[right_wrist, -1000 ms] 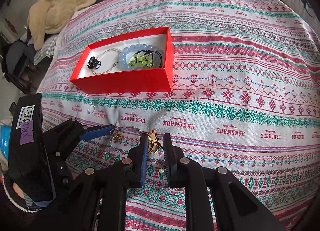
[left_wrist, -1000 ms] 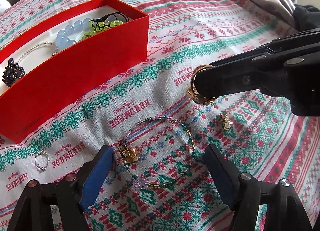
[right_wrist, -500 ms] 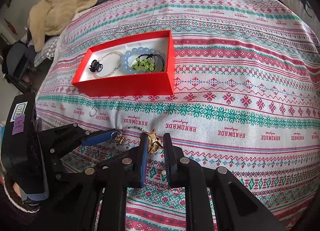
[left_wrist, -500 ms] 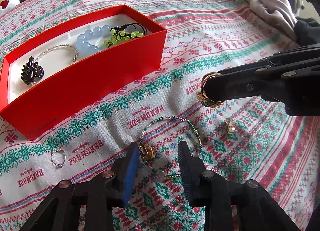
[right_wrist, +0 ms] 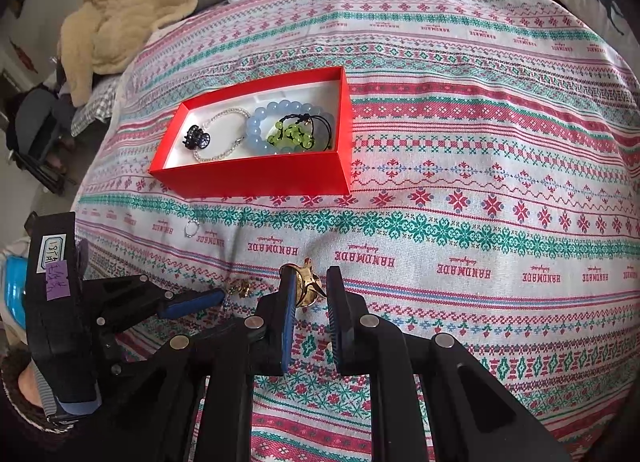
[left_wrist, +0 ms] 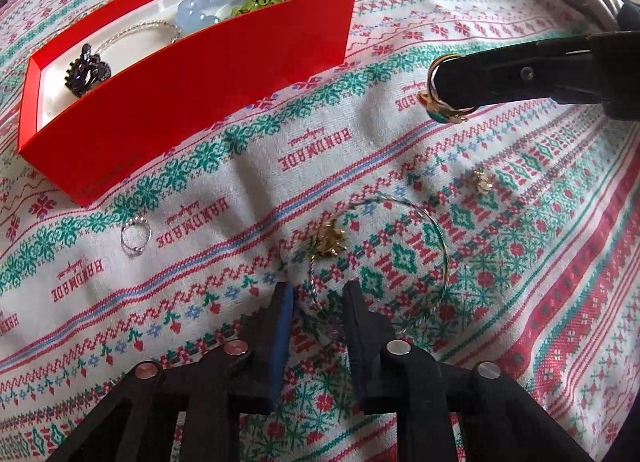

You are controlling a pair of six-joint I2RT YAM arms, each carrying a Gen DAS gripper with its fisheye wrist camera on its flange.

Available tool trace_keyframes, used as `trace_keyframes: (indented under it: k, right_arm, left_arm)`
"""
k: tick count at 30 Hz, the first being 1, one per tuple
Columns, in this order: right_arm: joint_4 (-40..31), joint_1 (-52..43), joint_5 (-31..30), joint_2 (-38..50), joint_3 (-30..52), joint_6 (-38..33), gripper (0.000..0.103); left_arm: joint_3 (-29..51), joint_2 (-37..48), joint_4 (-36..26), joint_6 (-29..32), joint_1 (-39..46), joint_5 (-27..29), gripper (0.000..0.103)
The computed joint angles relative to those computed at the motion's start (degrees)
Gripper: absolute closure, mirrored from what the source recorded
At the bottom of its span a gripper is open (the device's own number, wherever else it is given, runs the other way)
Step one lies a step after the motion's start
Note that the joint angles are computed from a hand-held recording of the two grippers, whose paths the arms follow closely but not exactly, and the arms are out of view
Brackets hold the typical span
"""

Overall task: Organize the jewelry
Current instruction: 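Grasp the thin beaded wire bracelet with the left gripper while the right holds the gold ring, then lower the wire bracelet and gold ring into the red box and release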

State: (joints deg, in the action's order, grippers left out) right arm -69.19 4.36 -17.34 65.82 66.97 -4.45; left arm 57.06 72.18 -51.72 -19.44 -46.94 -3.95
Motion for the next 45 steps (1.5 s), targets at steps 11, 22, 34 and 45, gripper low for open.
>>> trace_keyframes:
  k: [11,22,34,45]
  right_arm:
    - [-0.5,-0.2,-1.1,-0.3,1.9,0.5,0.087]
    - [0.1,-0.1,-3.4,1.6,6.9,3.4,0.087]
    - [5.9,2.1,-3.7,6.5,10.0,8.3,0.087]
    - [12.8,2.2,-3.5,11.7,10.0,10.7,0.087]
  left_arm:
    - [-0.5,-4.8,-1.4,-3.2,1.8,0.7,0.098]
    - [6.6,-8.8,-3.4,-0.9,6.5,2.2,0.098]
    - [14.6,-3.8,4.0,-0.7,12.7,2.7,0.098]
    - [10.1,1.8,11.8,-0.4,20.9,2.5,0.098]
